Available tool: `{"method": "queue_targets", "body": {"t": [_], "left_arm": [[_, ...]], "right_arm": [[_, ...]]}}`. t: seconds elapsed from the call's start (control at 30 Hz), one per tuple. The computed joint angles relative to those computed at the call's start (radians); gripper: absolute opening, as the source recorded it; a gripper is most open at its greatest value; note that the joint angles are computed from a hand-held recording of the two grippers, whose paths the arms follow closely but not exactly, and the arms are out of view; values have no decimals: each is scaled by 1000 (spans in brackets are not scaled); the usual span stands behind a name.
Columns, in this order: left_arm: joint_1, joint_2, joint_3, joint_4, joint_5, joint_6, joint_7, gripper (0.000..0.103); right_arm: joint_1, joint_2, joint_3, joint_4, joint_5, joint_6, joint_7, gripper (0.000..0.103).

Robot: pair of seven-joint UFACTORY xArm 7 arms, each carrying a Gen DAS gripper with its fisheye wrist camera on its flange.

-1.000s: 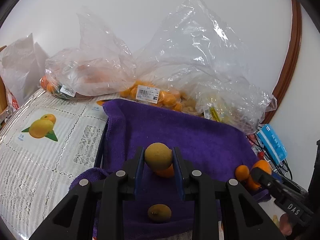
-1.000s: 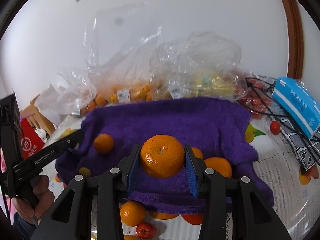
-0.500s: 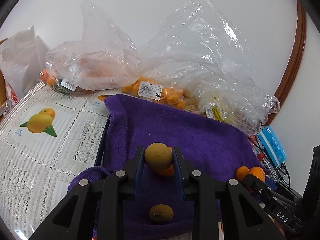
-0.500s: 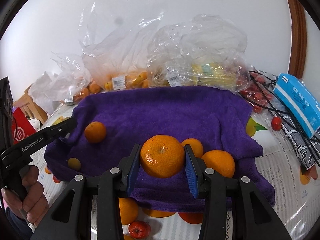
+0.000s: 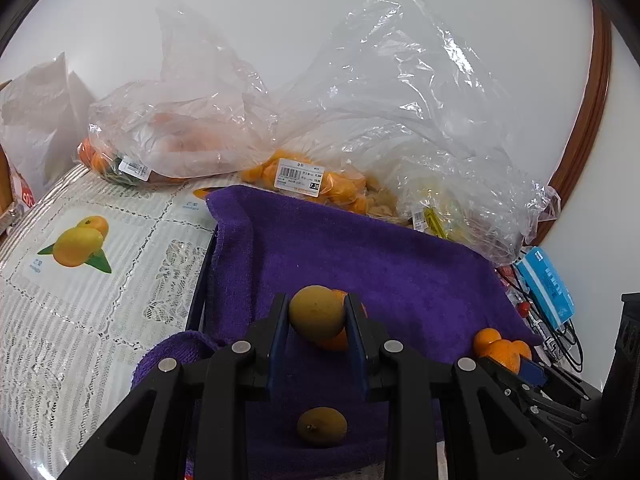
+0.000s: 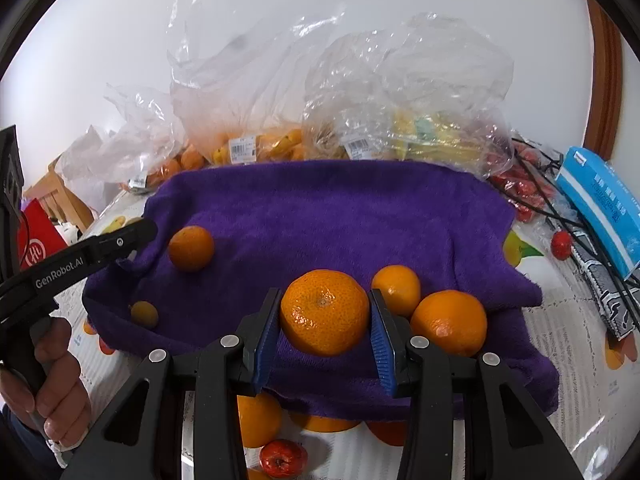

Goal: Organize fruits
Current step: 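Carry the pale fruit over the towel while the right tool carries the tangerine there, then open the right tool onto the towel while the left tool releases the pale fruit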

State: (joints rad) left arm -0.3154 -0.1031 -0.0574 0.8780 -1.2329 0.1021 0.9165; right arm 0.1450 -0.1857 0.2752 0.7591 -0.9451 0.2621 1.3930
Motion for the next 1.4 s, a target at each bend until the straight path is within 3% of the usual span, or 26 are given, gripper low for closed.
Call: {"method": "queue_targets", "body": {"t": [0.1, 0.37, 0.53, 0.73, 0.8, 0.9, 1.03, 1.2, 1.4], "left_arm": [[5, 3, 0, 0, 30, 10, -29, 27], [7, 7, -6, -3, 77, 10, -73, 27], [6, 11, -3, -3, 96, 9, -93, 27], [13, 11, 2, 3, 95, 42, -110, 27], [12, 8, 0, 1, 86, 34, -99, 27], [10, 2, 0, -4, 83, 29, -96, 27], [7, -1, 1, -6, 87, 17, -102, 29], [1, -10, 13, -4, 57, 28, -80, 33], [-1, -8, 10, -6, 48, 10, -67, 36]], "right_arm": [[1, 1, -11, -8, 25, -31, -18, 42], [22, 20, -7, 12, 79, 23, -90, 42], [47, 28, -38, 0, 184, -7, -180, 42], [32, 24, -21, 4, 180, 12, -162, 43], [15, 11, 0, 7, 112, 32, -111, 44], [-5, -12, 16, 2, 16, 25, -28, 56], [-26, -37, 11, -18, -25, -20, 33, 61], [-80, -78, 34, -41, -63, -40, 117, 62], [-143, -123, 86, -45, -182, -26, 239, 62]]}}
